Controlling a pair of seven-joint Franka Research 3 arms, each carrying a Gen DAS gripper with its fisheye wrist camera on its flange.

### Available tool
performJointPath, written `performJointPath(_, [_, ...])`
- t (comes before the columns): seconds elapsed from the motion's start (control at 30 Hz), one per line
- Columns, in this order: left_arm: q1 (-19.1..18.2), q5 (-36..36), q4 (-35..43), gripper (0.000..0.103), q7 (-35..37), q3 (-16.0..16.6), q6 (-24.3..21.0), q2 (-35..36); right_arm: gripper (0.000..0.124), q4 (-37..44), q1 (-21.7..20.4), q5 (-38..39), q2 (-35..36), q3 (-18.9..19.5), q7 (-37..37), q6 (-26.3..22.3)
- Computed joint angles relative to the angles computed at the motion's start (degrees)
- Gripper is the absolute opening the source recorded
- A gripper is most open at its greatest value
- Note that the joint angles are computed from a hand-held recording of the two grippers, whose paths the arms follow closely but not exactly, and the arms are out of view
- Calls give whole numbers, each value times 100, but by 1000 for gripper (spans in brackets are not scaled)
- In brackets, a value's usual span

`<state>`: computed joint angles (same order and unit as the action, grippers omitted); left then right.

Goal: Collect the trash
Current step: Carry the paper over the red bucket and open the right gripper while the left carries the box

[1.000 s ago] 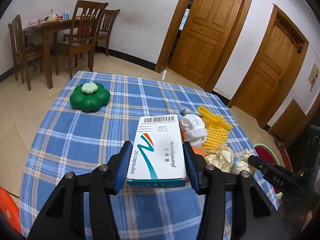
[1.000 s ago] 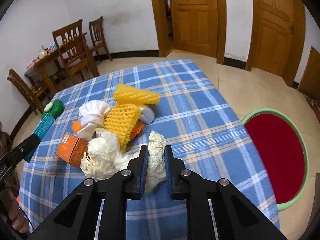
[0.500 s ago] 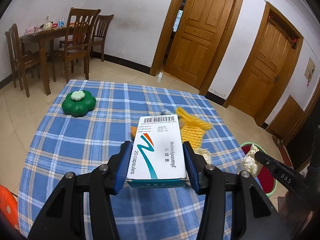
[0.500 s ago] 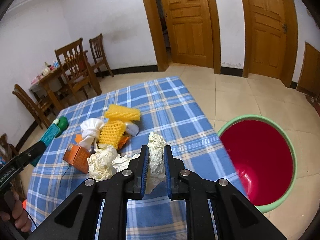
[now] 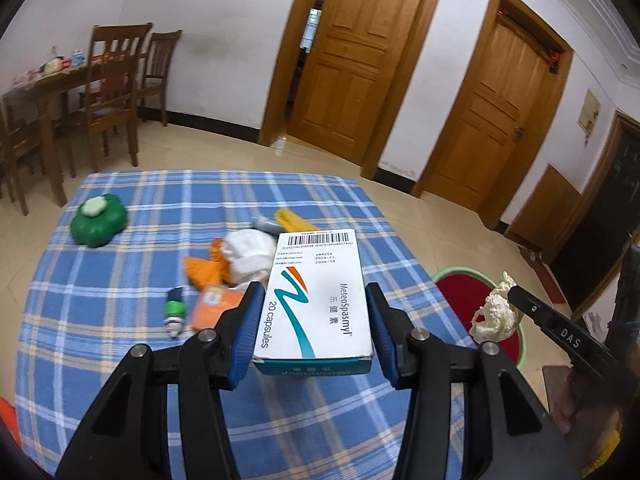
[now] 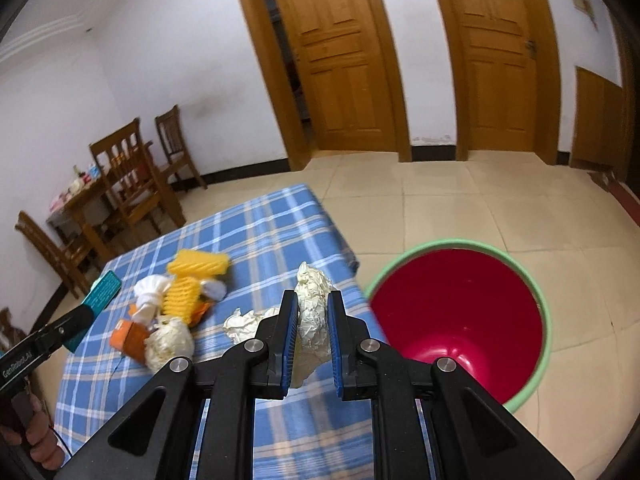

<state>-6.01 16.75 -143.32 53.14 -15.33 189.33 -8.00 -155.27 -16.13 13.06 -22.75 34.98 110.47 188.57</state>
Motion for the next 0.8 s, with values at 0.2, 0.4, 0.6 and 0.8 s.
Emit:
performJointPath(0.2, [-1247, 25, 414, 51, 212, 991, -168, 342, 15, -172, -312, 154, -77, 21, 105, 53])
performJointPath(0.4, [-2515, -1432, 849, 51, 1681, 1756, -346, 718, 15, -231, -821, 226, 11, 193, 166, 52])
performJointPath(0.6, [-2079, -2111, 1307, 51, 2443, 968, -538, 1074, 17, -324, -1275, 220, 99, 358, 245, 73])
performJointPath(0.8, [-1677, -1889, 1730, 51, 2435, 373, -753, 1417, 19, -412, -1362, 292, 186, 257, 141, 151])
